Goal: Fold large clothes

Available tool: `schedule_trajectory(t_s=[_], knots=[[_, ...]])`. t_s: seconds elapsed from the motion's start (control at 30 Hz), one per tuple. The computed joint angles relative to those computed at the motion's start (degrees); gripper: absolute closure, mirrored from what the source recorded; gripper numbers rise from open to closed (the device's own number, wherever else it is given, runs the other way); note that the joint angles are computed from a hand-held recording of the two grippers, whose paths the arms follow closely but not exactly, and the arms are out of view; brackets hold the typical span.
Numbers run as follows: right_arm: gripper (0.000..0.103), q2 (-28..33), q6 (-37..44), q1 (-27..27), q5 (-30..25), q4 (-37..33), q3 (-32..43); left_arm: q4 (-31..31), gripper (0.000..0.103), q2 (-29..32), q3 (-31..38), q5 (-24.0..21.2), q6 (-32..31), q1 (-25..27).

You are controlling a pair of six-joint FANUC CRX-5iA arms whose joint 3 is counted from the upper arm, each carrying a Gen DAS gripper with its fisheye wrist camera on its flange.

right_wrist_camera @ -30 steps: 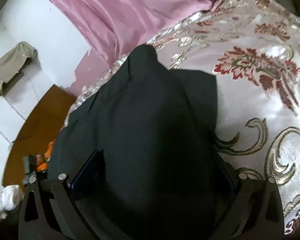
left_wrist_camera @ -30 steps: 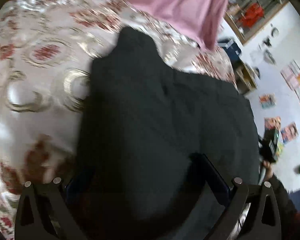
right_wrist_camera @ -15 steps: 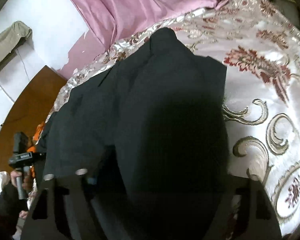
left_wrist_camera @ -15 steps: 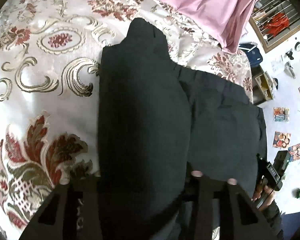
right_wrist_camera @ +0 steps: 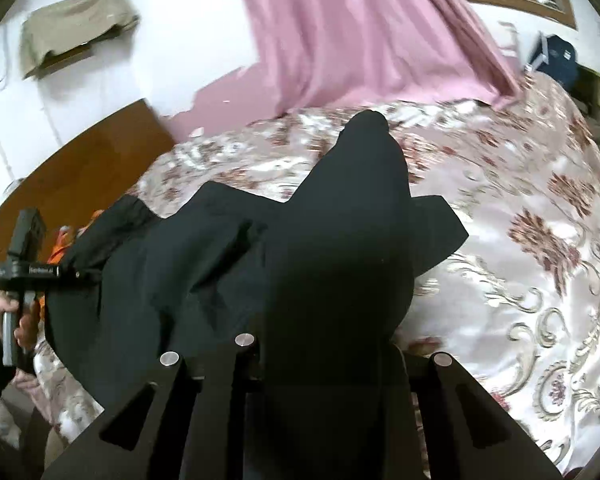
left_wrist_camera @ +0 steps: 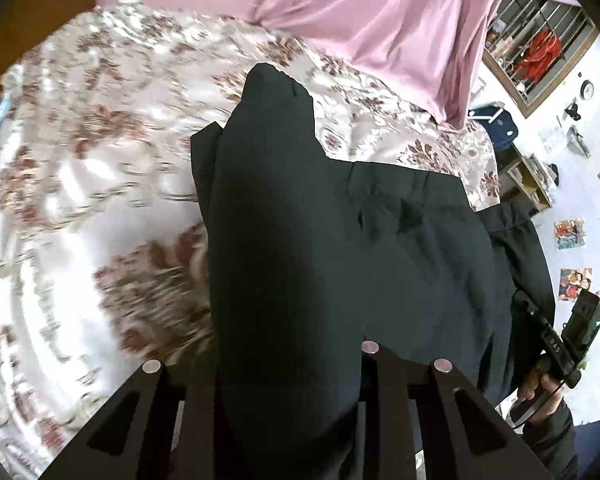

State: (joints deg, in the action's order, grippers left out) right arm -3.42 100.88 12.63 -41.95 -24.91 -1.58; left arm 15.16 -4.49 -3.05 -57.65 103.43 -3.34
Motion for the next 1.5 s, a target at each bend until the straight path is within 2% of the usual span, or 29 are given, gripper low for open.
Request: schedule_trajectory(t_s=[0.17, 0.33, 0.43, 0.53, 0.57, 0.6, 0.67, 0.7, 0.77, 0.83, 0.9, 1.07, 1.17, 1.37, 1.5], knots=[[0.086, -2.8, -0.4, 2.4, -0.3, -0.4, -1.6, -0.4, 0.080, -4.5, -4.3, -0.2, 0.8, 1.8], [0.085, -4.5, -7.8, 6.9, 2.5, 9.3, -7.3, -2.9, 0.078, -5.4, -8.2, 3.0, 4.1, 0.1], [0.079, -3.7, -16.0, 9.2, 1.0, 17.7, -9.2, -6.1, 0.067, -5.3, -7.7, 2.0, 7.8, -0.8], [0.072, -2.8, -21.7, 9.1, -1.5, 20.5, -8.9, -11.8, 0.054, -2.8, -2.5, -4.2, 13.6, -2.6], [0.070, -3.5, -24.6, 10.0, -1.1, 22.6, -10.1, -13.3, 0.042, -2.4, -1.5, -5.6, 15.1, -3.2], [0.063, -4.1, -27.9, 10.6, -0.6, 25.7, -11.2, -16.8, 0.029, -1.7, 0.7, -8.3, 18.2, -4.6], [0.053, -4.4, -28.9, 10.4, -1.2, 26.3, -11.0, -22.7, 0.022, -2.2, 2.5, -9.9, 23.2, -7.4], [0.045, -4.9, -29.7, 10.7, -1.6, 27.0, -11.2, -25.3, 0.018, -2.6, 3.2, -10.7, 25.3, -8.7], [0.039, -5.9, -30.3, 11.2, -1.4, 28.1, -12.1, -27.9, 0.012, -2.9, 4.3, -12.7, 27.4, -10.7], [0.024, -7.8, -32.5, 12.6, -0.1, 31.2, -14.3, -29.1, 0.012, -4.0, 4.0, -13.3, 28.6, -12.2], [0.017, -10.7, -34.8, 14.2, 1.7, 34.0, -17.1, -31.0, 0.012, -5.9, 3.2, -13.1, 30.6, -14.3], [0.010, -16.7, -35.9, 15.6, 5.9, 33.9, -20.7, -39.2, 0.006, -8.9, 3.4, -14.9, 36.9, -22.0], [0.002, -21.5, -40.9, 18.8, 8.5, 40.7, -25.3, -43.5, 0.003, -10.4, 3.6, -15.4, 40.2, -27.0], [0.002, -30.7, -49.9, 26.2, 11.0, 54.3, -32.9, -51.7, 0.000, -13.9, 2.7, -14.5, 48.9, -36.9], [0.002, -35.3, -55.1, 30.7, 11.1, 59.8, -36.5, -60.1, 0.000, -13.9, 4.1, -18.3, 54.4, -45.5]])
